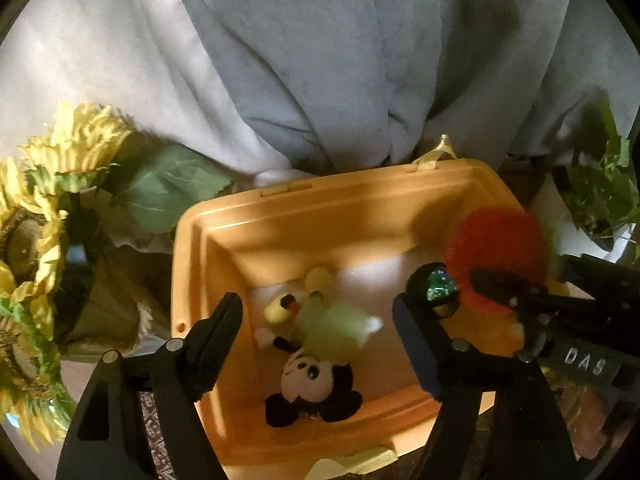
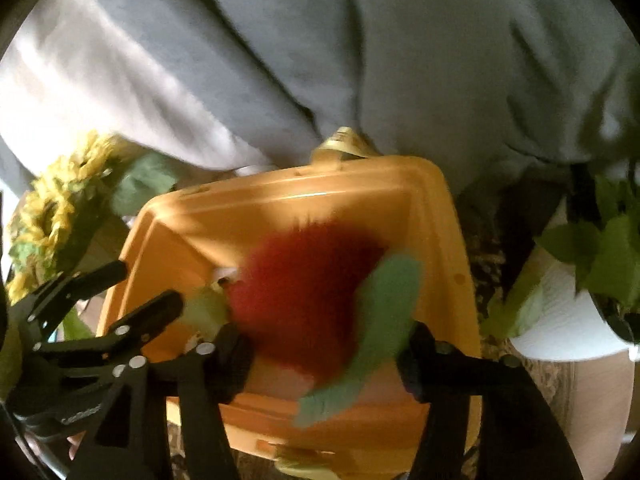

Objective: Organize soft objects
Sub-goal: 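Open the left tool dropping the frog into the crate while the right tool releases the red toy, then withdraw both tools from the crate toward the yellow cable and white USB cable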

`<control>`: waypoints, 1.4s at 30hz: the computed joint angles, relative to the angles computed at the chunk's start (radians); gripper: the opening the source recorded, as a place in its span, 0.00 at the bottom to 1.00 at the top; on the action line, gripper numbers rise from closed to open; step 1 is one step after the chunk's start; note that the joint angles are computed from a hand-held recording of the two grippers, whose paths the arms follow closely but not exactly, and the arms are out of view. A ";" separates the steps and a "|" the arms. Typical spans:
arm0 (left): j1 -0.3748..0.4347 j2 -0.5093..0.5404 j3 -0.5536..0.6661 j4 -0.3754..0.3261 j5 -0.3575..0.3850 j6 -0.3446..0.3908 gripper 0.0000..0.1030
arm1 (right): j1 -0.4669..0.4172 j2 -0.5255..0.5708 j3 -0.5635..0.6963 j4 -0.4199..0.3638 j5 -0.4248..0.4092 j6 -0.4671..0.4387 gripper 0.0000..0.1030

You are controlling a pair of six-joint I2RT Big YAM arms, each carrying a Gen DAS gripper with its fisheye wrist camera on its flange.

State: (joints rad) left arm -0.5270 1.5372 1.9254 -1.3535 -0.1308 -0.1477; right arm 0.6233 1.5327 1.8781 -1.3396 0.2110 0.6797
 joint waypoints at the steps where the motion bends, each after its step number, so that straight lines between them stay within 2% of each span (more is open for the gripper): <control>1: -0.003 -0.006 -0.005 0.002 -0.019 -0.001 0.77 | 0.000 -0.005 -0.007 0.001 0.007 0.015 0.59; 5: -0.014 -0.038 -0.033 0.015 -0.056 -0.007 0.80 | 0.012 -0.026 -0.025 -0.007 0.055 0.064 0.60; 15: -0.043 -0.129 -0.086 0.046 -0.131 -0.043 0.83 | 0.076 -0.064 -0.015 -0.042 0.208 0.109 0.60; 21: -0.078 -0.199 -0.137 0.072 -0.216 -0.062 0.86 | 0.130 -0.100 -0.018 -0.065 0.332 0.150 0.60; 23: -0.087 -0.215 -0.147 0.066 -0.224 -0.075 0.86 | 0.146 -0.110 -0.021 -0.077 0.358 0.164 0.60; 32: -0.153 -0.284 -0.213 0.054 -0.215 -0.123 0.86 | 0.202 -0.167 -0.062 -0.124 0.386 0.193 0.60; 36: -0.196 -0.307 -0.242 0.041 -0.219 -0.149 0.86 | 0.234 -0.213 -0.111 -0.148 0.397 0.245 0.60; 42: -0.264 -0.339 -0.278 0.019 -0.248 -0.180 0.86 | 0.297 -0.257 -0.152 -0.226 0.434 0.321 0.60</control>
